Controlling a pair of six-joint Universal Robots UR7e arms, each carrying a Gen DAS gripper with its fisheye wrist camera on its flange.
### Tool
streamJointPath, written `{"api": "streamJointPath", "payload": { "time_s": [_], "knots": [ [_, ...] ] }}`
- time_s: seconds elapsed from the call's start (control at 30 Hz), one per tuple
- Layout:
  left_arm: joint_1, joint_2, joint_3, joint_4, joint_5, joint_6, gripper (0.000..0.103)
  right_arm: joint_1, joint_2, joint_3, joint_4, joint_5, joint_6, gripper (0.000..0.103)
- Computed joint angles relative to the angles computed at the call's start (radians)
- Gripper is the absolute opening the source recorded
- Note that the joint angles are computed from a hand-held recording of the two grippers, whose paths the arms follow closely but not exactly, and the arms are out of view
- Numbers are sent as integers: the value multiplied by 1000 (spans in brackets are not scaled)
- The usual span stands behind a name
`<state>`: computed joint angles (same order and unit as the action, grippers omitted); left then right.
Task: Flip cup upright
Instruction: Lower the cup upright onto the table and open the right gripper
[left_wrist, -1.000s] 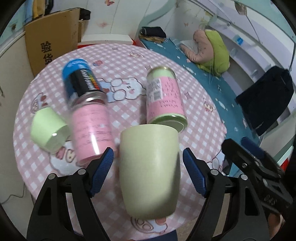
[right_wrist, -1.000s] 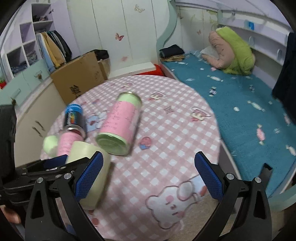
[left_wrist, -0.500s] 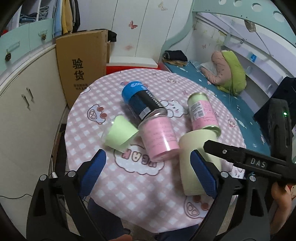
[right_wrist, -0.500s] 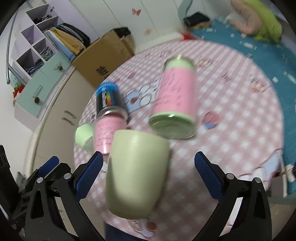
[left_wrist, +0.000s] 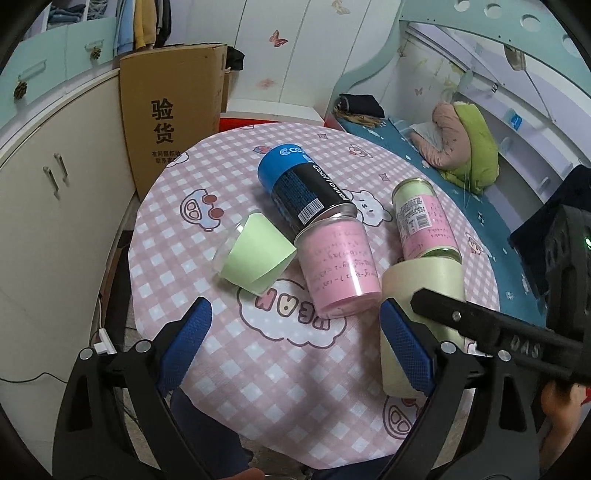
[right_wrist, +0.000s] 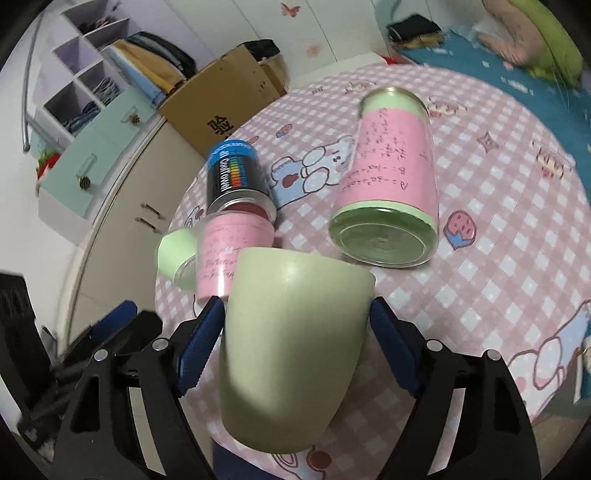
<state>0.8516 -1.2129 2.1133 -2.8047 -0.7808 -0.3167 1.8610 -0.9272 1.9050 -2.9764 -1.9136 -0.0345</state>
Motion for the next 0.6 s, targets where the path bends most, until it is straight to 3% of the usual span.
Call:
{"api": "streamJointPath", "payload": {
  "time_s": [0.23, 0.37, 0.6],
  "knots": [
    [-19, 8, 14, -19, 58, -23, 92, 85, 38, 57, -280, -210, -187, 76],
    [-25, 21, 21, -28, 76, -22, 92, 96, 70, 80, -423, -248, -287, 76],
    [-33, 23, 32, -17, 98, -39, 92, 104, 96, 88, -465, -289, -346, 75]
  ]
}}
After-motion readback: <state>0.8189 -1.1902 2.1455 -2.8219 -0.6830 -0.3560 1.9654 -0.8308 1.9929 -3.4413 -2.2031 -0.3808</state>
